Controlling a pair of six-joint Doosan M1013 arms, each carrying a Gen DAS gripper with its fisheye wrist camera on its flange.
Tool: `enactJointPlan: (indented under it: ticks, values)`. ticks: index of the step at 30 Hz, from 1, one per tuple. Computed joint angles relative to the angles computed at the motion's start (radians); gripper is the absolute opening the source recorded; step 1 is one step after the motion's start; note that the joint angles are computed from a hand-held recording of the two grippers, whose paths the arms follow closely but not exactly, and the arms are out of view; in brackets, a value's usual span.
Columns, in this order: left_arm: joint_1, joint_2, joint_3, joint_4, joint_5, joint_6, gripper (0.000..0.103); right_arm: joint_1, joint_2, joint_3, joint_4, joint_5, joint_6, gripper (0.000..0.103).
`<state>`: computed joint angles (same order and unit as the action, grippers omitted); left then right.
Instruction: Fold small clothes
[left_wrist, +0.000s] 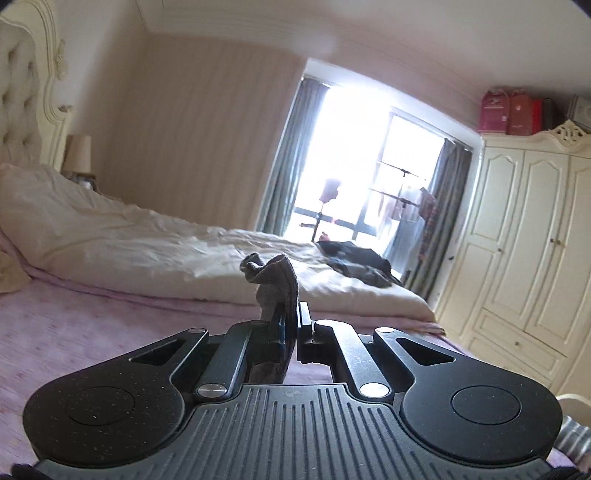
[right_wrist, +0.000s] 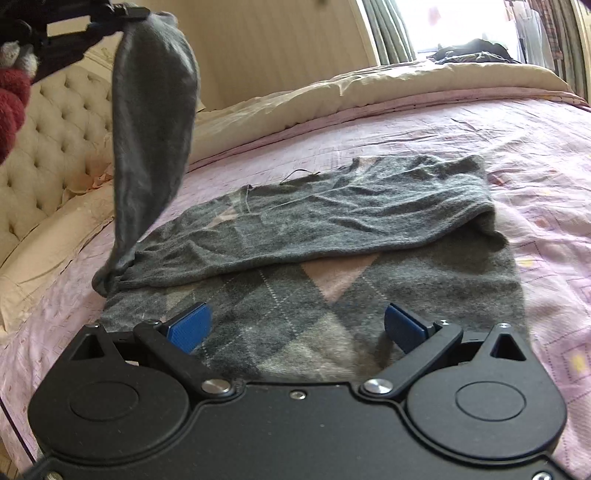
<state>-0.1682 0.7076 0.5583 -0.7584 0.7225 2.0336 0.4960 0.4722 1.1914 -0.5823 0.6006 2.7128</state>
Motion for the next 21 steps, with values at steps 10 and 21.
enactJointPlan:
  ticks: [10,21]
  values:
    - [-0.044,-0.003,0.115,0.059,0.102,0.067,0.039,-0.022,-0.027,0.031,-0.026,0.002,0.049,0.101]
    - [-0.007,-0.171,0.487,0.329,-0.149,-0.057,0.048,-0.07,0.028,-0.08,0.018,-0.026,-0.081,0.1]
